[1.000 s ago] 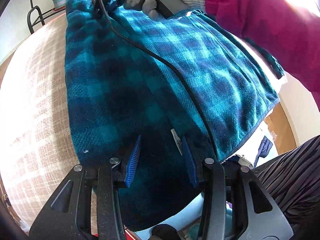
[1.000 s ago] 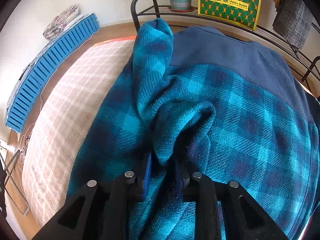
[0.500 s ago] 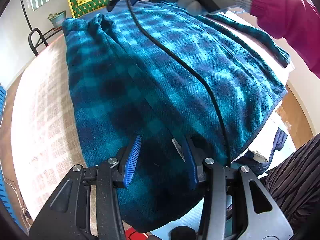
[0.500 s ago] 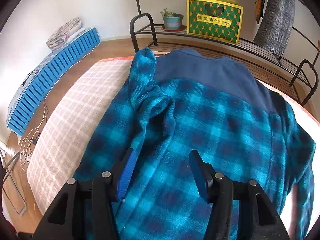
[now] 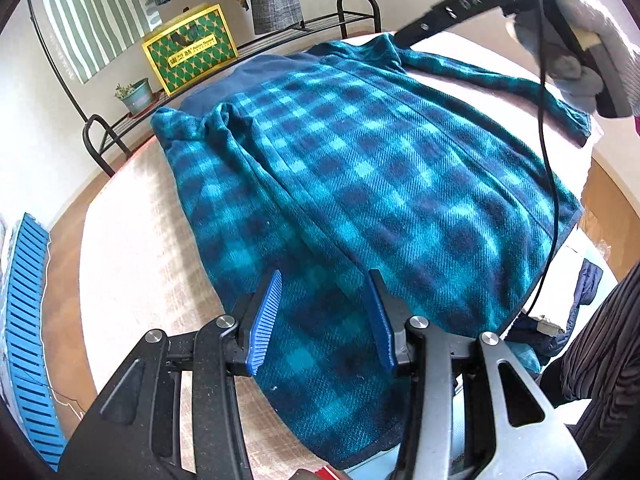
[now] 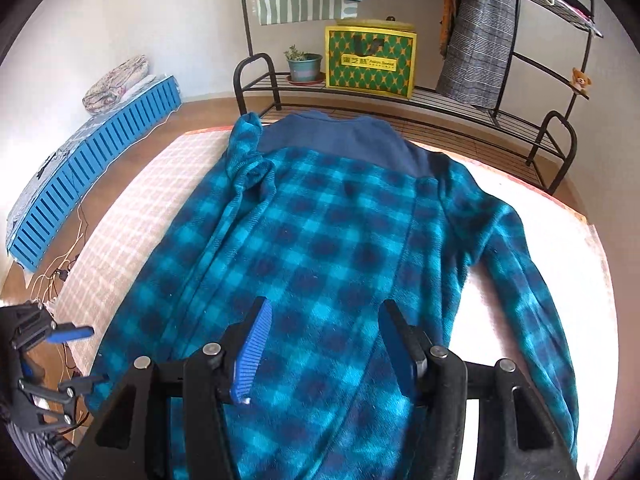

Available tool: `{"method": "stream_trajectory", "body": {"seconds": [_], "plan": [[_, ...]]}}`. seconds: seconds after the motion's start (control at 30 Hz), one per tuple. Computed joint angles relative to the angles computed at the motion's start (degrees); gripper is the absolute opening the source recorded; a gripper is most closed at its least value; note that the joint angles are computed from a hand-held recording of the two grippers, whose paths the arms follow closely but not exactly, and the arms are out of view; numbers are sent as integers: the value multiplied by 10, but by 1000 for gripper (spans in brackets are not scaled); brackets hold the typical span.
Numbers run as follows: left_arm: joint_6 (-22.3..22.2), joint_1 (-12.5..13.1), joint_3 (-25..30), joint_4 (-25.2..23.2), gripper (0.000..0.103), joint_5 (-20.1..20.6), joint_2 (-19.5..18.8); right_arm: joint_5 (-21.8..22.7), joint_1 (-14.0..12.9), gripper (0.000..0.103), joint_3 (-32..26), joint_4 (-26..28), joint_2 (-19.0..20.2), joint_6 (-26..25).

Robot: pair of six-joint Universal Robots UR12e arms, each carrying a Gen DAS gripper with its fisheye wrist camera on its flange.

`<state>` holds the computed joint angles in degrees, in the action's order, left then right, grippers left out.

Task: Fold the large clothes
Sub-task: 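Open both tools and lift them away from the folded side, then grasp the cuff of the outstretched sleeve with the right tool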

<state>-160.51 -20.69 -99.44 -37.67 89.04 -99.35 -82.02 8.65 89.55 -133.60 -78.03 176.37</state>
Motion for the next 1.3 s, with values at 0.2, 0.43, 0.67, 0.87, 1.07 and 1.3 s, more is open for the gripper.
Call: {"method": "stream_trajectory", "body": {"seconds": [0.2, 0.43, 0.67, 0.87, 1.07, 1.3], "plan": [[-19, -7, 10, 24, 46, -6, 6, -33, -10, 59, 22, 21, -56, -3], [-77, -11, 8, 25, 46, -63, 16, -84, -17, 78, 87, -21, -144, 40], [-132, -38, -10, 42, 46, -27, 40, -47, -43, 79, 156, -7, -227, 168], [-152, -57, -8, 32, 58, -6, 49, -75, -55, 79, 177, -14, -249, 161], [-159, -69, 19, 24, 58, 6, 25, -11, -102, 78, 186, -25, -245, 189], [-132, -72, 75, 15, 58, -29, -34, -55, -126, 78, 191, -1, -226, 206]]}}
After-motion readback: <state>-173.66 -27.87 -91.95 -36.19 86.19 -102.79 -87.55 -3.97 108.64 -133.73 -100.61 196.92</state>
